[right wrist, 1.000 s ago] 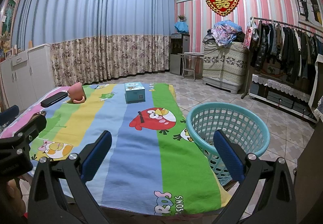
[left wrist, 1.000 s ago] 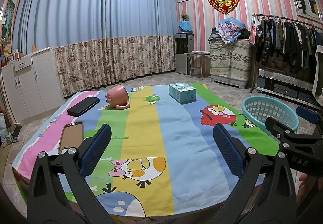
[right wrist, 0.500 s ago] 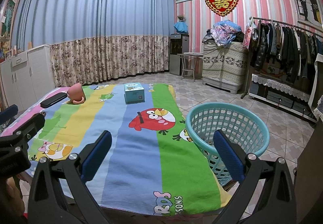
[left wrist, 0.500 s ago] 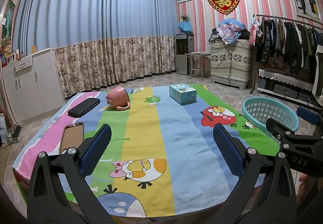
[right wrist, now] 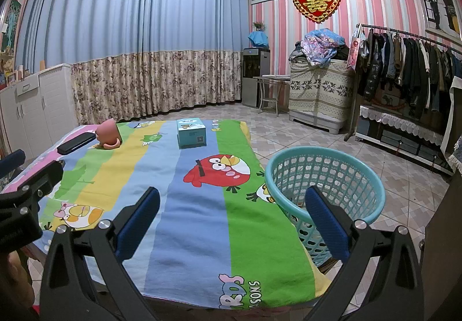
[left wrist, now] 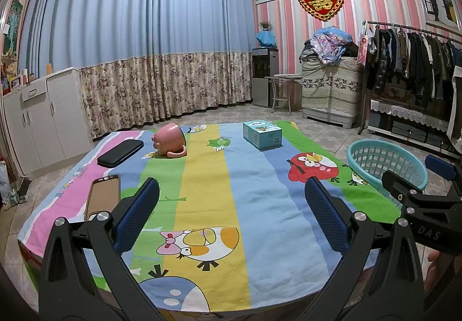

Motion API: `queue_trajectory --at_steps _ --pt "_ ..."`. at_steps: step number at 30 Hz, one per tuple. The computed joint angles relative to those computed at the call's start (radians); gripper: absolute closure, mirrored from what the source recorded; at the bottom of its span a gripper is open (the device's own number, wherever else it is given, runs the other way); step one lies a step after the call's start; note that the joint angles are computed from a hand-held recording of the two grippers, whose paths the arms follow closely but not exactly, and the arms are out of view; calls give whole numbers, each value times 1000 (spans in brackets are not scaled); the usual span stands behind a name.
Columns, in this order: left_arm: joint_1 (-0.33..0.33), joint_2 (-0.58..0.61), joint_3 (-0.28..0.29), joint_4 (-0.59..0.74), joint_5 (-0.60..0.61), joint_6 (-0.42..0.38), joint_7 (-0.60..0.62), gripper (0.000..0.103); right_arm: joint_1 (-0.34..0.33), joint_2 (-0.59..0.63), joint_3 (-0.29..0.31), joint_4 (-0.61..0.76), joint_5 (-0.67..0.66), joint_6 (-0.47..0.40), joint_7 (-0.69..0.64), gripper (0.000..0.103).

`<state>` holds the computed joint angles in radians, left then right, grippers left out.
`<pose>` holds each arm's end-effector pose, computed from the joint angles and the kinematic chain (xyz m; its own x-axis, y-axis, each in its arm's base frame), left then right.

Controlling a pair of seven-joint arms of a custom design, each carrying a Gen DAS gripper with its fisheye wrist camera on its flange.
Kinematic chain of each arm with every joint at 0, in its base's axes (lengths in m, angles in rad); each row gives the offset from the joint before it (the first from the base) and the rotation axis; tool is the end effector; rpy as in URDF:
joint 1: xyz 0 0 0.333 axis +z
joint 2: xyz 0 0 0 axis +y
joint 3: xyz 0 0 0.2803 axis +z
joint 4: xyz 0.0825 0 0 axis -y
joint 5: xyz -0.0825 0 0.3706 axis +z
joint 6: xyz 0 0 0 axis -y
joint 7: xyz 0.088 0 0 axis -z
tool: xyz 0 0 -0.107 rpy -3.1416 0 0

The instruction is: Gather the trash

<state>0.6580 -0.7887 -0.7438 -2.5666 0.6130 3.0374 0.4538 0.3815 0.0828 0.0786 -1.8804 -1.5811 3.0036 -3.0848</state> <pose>0.4169 -0.1196 0.5221 0.3344 -0.9409 -0.0546 -0.3446 -0.0681 -0.9363 0.4954 0.3250 0.4948 0.3094 -0.9509 0.0030 -0.3587 -0.1197 -0.9257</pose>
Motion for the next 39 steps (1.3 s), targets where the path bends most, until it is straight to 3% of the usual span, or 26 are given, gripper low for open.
queue_trajectory --at_steps 39 --pt "-3 1 6 5 16 -5 -11 5 -2 1 0 2 -18 1 18 5"
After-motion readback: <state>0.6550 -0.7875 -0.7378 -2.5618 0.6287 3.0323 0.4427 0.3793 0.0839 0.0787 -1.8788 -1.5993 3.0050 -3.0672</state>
